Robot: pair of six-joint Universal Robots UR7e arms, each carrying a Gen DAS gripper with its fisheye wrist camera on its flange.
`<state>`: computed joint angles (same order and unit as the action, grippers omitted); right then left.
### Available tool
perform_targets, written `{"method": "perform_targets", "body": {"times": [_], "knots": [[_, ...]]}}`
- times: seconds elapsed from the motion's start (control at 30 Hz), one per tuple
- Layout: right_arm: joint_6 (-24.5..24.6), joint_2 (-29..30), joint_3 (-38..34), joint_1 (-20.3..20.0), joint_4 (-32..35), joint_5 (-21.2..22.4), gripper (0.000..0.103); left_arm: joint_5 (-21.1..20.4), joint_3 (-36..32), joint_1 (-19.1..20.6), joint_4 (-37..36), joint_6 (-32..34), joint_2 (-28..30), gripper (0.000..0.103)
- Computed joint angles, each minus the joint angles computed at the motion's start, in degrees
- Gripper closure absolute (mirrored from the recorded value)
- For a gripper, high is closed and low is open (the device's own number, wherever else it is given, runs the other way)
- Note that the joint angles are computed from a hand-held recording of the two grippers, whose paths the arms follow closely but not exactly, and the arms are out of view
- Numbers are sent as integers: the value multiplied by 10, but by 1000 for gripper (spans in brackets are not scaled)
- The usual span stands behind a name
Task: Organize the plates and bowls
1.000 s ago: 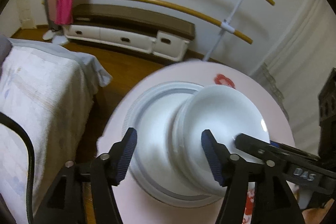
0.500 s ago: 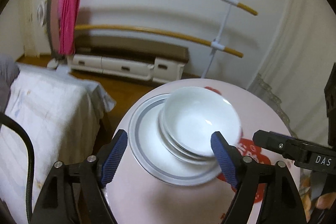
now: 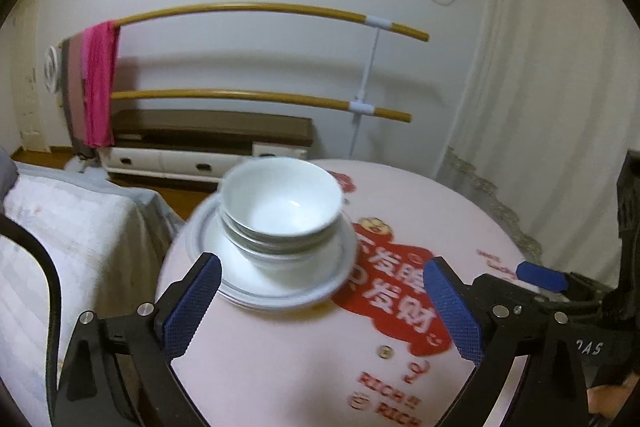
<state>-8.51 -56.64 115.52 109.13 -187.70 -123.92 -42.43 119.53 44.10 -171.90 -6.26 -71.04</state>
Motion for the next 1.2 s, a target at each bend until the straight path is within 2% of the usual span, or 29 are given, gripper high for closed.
{"method": "perform_targets", "body": {"times": [0.1,0.27,0.5,0.67,0.9,1.2], "knots": [[6,-15,28,0,-26,-3,1,3,5,-4,3,5,-4,3],[2,-27,68,6,-93,-34,0,11,32,-22,-55,38,0,2],[13,-45,124,19,-173,-68,0,4,64,-52,-78,34,-4,2],[8,-51,150,40,-227,-95,0,3,91,-72,-112,46,-9,2],[-17,-38,174,83,-308,-139,0,14,152,-108,-204,70,-20,2],[-22,-34,205,141,-371,-173,0,58,237,-189,-243,59,-77,1]]}}
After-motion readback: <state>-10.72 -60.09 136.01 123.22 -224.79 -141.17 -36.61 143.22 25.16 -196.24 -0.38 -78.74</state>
